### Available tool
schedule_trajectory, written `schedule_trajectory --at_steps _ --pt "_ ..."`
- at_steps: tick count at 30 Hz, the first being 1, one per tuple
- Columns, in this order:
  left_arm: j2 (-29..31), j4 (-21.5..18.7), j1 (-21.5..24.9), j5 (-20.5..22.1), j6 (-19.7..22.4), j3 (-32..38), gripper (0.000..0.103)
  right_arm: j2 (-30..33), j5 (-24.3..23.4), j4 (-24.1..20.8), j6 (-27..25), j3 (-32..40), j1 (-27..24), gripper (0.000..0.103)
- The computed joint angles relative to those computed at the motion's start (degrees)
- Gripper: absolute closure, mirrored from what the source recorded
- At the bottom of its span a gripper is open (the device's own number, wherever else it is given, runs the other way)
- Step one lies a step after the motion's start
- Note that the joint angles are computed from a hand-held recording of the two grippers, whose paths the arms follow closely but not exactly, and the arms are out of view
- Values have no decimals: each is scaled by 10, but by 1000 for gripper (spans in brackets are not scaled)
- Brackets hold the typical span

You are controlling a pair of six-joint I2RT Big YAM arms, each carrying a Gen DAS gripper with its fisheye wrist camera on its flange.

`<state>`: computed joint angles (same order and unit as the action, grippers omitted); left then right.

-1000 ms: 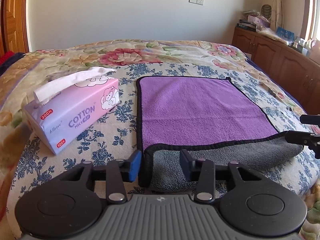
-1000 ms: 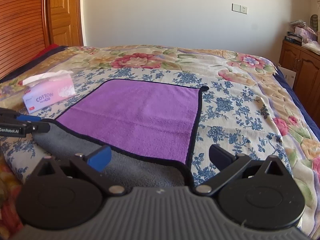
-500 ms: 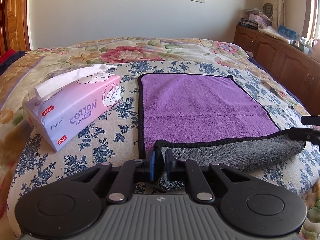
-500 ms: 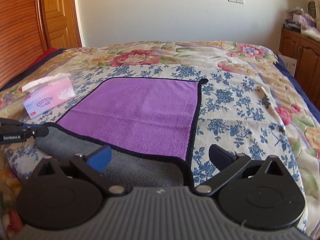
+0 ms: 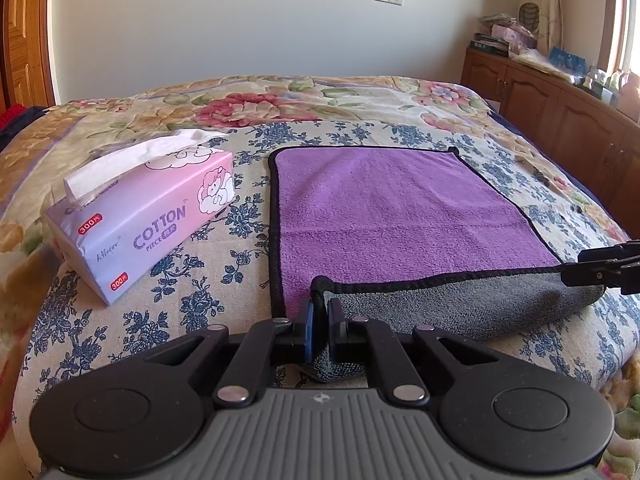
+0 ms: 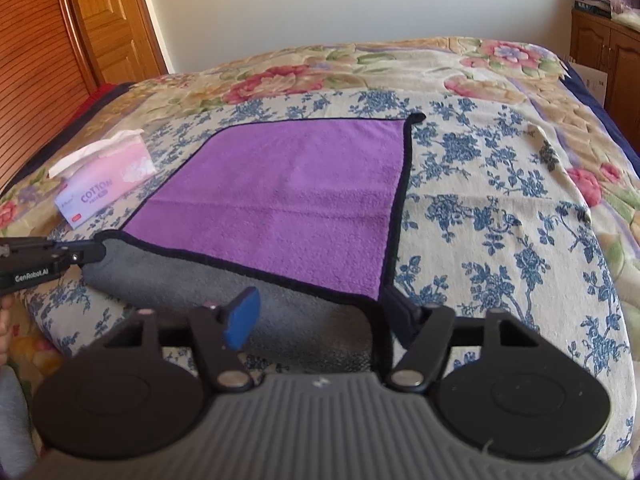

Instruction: Fold towel

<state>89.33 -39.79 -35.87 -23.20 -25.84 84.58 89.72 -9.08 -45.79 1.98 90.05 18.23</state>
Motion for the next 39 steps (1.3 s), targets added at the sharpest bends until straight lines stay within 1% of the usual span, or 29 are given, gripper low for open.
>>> schedule_trajectory --at_steps 3,6,8,10,12,14,16,18,19,21,24,27,39 --pt "0 0 0 -1 0 0 96 2 -11 -6 13 3 -9 38" --pt "0 1 0 -1 0 0 96 3 -12 -10 12 6 -11 40" --pt "0 1 -1 -1 0 0 96 6 -14 -18 9 10 -12 47" --pt "0 1 -1 -1 1 -1 96 9 -15 -26 4 14 -12 57" --pt "-1 2 -1 0 3 -2 96 11 -14 -32 2 16 -12 61" --pt "-1 3 -1 0 3 -2 96 12 -16 -37 1 19 -14 69" --pt "-1 4 -1 1 3 -2 96 12 -15 -40 -1 21 -15 81" --pt "0 5 -1 1 3 -1 96 12 -19 -44 -2 23 -18 85" --pt "-1 6 -1 1 4 -2 97 13 -21 -46 -3 24 -19 93" --pt "-2 11 -1 3 3 -4 97 13 -24 -49 -6 25 -20 94" --pt "-3 13 -2 3 4 -5 97 14 -24 -53 -14 28 -20 99" --pt "-3 15 -2 3 6 -5 97 12 -25 -51 -20 27 -18 99" --pt "-13 35 -7 -6 13 -7 98 -3 -23 -5 -13 14 -19 100"
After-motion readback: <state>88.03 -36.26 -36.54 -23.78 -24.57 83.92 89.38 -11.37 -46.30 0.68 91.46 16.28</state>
